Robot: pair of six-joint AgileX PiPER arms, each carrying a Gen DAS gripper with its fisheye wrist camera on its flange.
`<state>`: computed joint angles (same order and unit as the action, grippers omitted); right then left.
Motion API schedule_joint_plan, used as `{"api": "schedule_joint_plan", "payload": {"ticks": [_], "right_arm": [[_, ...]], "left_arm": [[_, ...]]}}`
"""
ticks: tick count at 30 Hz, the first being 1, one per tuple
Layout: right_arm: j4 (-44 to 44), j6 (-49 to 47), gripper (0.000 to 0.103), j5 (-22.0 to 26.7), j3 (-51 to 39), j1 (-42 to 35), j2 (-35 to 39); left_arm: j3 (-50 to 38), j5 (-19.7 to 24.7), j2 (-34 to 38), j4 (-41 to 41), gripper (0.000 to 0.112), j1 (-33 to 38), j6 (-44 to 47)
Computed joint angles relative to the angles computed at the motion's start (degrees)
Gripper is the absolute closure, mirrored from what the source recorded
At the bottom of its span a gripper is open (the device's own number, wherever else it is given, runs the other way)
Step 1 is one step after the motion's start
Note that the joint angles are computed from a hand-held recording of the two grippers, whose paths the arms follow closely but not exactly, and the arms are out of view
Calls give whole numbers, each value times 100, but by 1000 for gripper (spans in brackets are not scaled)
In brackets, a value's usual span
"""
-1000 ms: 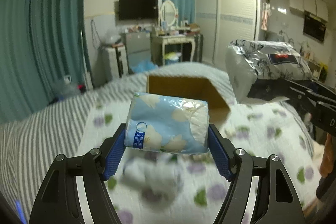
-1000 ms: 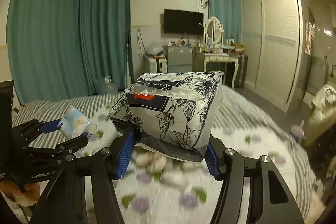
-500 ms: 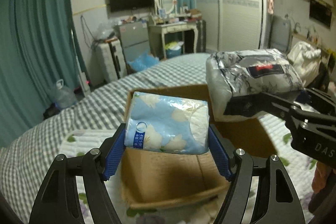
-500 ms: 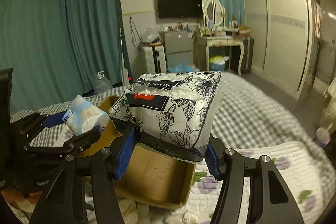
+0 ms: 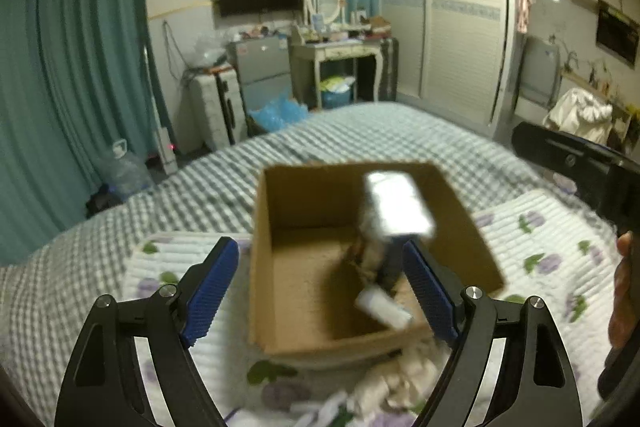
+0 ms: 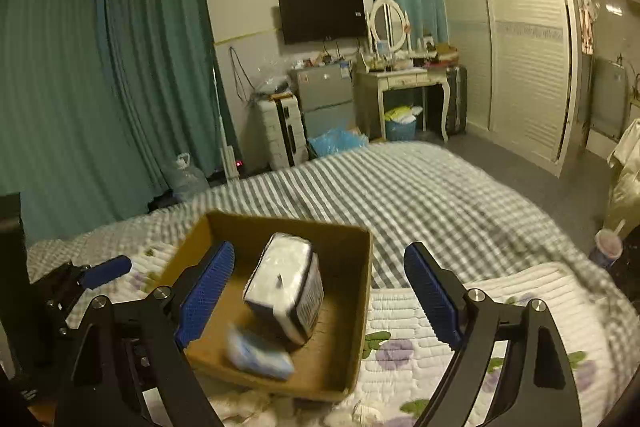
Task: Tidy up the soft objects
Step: 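Carry both tissue packs over the cardboard box and release them inside, then grasp the white glove with left tool while right grasps the white fluffy toy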
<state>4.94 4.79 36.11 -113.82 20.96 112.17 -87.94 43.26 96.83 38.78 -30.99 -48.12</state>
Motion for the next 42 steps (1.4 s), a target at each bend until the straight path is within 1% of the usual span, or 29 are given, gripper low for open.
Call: {"api": "schedule_joint_plan", "payload": {"ticks": [2, 4, 5, 6, 7, 9, 11, 13, 16, 17, 18, 19, 20, 21, 22, 23, 25, 26, 27, 28, 31, 34, 36, 37, 38, 39, 40, 41, 42], "right_arm": [[-312, 216, 15, 299, 2, 100, -412], [-661, 395, 13, 462, 201, 251, -894], [-864, 473, 11, 521, 454, 350, -1259], [-1086, 591, 10, 651, 529, 471, -1470], [-1293, 695, 9, 701, 743, 581, -1744], [-1729, 887, 9, 833, 1258, 835, -2318], [-2104, 1068, 8, 986, 1675, 1089, -2742], [-2376, 1265, 8, 986, 2233, 1295, -3140], [-2511, 1486, 8, 693, 3239, 1440, -3669], [-2554, 1597, 8, 528, 3543, 1455, -3753], [-2563, 1664, 8, 397, 3773, 1456, -3788], [-2558, 1709, 8, 185, 4068, 1418, -3820], [-2582, 1778, 8, -44, 4341, 1394, -3791], [-2590, 1836, 8, -293, 4579, 1353, -3675], [-2712, 2026, 8, -451, 4783, 1418, -3573], [-2627, 1987, 8, -632, 4886, 1358, -3385], [-2032, 1400, 8, -1056, 5051, 1149, -3004], [-1898, 1259, 9, -1251, 5125, 1071, -2735], [-1772, 1115, 10, -1361, 5144, 1011, -2529], [-1424, 743, 13, -1479, 5128, 924, -2247], [-336, -286, 20, -1664, 5024, 746, -1624], [39, -640, 30, -1756, 4823, 739, -1144], [337, -900, 33, -1734, 4693, 728, -935], [339, -897, 38, -1726, 4651, 750, -857], [111, -680, 45, -1721, 4622, 798, -791], [-284, -314, 49, -1714, 4614, 872, -765], [-515, -117, 58, -1740, 4647, 914, -771], [-775, 122, 61, -1754, 4693, 953, -808], [-868, 222, 63, -1753, 4724, 965, -850]], "left_arm": [[141, 329, -502, 206, 27, -232, -107], [287, 612, -944, 527, 26, -508, -261], [328, 832, -1181, 750, 23, -713, -389], [429, 998, -1412, 950, 19, -901, -535], [529, 1085, -1592, 1067, 18, -1014, -616], [770, 1394, -1989, 1292, 18, -1322, -765], [1041, 1521, -2278, 1458, 18, -1507, -959], [1464, 1603, -2582, 1626, 18, -1715, -1265], [2108, 2273, -2639, 2276, 18, -2289, -2234], [2266, 2298, -2637, 2285, 18, -2348, -2368], [2472, 2201, -2627, 2236, 18, -2325, -2532], [2712, 2014, -2594, 2192, 18, -2251, -2772], [2969, 1710, -2554, 2132, 18, -2115, -3031], [3140, 1514, -2546, 2077, 18, -2038, -3162], [3363, 1163, -2456, 2039, 18, -1904, -3362], [3525, 908, -2348, 2046, 18, -1809, -3534], [3768, 351, -1996, 2040, 18, -1545, -3803], [3840, 122, -1840, 1981, 19, -1439, -3852], [3917, -138, -1678, 1965, 19, -1333, -3941], [3971, -437, -1460, 2034, 20, -1190, -4084], [4206, -762, -1173, 2373, 20, -1145, -4559], [4231, -1068, -845, 2496, 20, -981, -4703], [4301, -1153, -721, 2614, 20, -910, -4846], [4335, -1191, -717, 2641, 24, -871, -4873], [4361, -1227, -715, 2637, 28, -829, -4865], [4405, -1339, -738, 2631, 32, -765, -4857], [4466, -1436, -795, 2679, 33, -725, -4904], [4518, -1490, -830, 2763, 36, -717, -4991], [4576, -1560, -890, 2849, 45, -724, -5050]]}}
